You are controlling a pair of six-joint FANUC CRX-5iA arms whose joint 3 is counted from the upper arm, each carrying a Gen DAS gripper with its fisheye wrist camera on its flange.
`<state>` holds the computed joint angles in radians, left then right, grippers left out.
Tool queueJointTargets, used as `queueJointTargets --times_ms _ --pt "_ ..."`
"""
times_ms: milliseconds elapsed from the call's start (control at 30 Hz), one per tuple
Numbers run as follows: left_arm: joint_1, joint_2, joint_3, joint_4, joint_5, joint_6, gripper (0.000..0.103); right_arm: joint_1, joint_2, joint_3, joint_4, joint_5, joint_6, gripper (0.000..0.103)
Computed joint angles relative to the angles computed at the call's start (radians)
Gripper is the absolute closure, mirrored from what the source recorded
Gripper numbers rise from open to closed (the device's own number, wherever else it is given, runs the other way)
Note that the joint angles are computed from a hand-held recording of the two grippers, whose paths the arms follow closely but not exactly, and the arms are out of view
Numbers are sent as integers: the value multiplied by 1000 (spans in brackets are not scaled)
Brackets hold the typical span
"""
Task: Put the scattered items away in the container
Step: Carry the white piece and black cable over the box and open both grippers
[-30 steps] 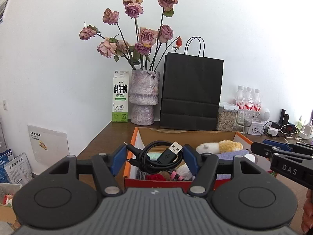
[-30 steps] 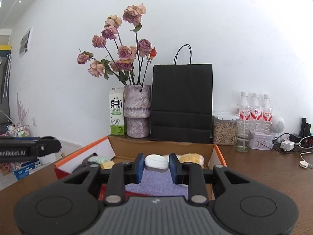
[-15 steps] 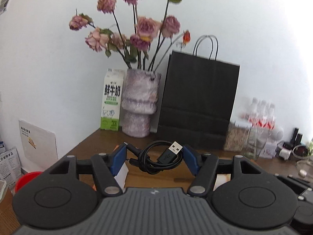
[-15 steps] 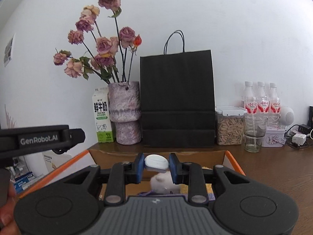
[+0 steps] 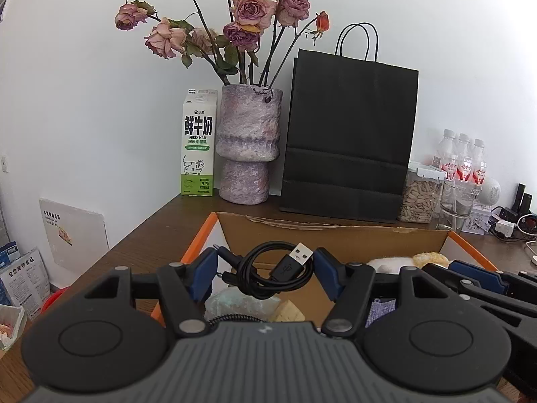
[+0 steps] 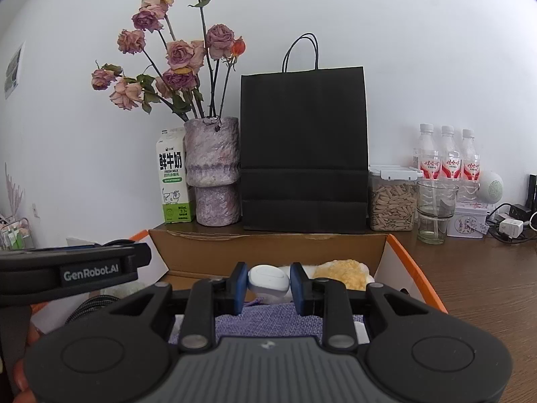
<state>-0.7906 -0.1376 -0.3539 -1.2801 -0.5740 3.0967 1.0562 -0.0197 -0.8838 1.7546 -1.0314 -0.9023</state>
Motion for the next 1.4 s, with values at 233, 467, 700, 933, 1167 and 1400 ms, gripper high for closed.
queueJointTargets --times_ms 233,467,700,933,1167,1400 --pt "0 -7 -4 -1 11 -7 38 11 9 4 -21 -9 12 77" --pt "-35 6 1 -36 -18 -1 38 21 19 11 -28 -19 24 77" --pt "-64 0 -8 -86 -52 58 37 29 20 8 -31 -37 20 77" --pt "-178 11 -22 -233 -226 208 0 88 50 15 -56 -156 11 0" --pt "-227 -4 -45 -296 -290 291 0 150 59 27 -103 -236 42 0" --pt "-231 -14 -52 -295 -302 301 0 162 61 38 -135 -235 58 0"
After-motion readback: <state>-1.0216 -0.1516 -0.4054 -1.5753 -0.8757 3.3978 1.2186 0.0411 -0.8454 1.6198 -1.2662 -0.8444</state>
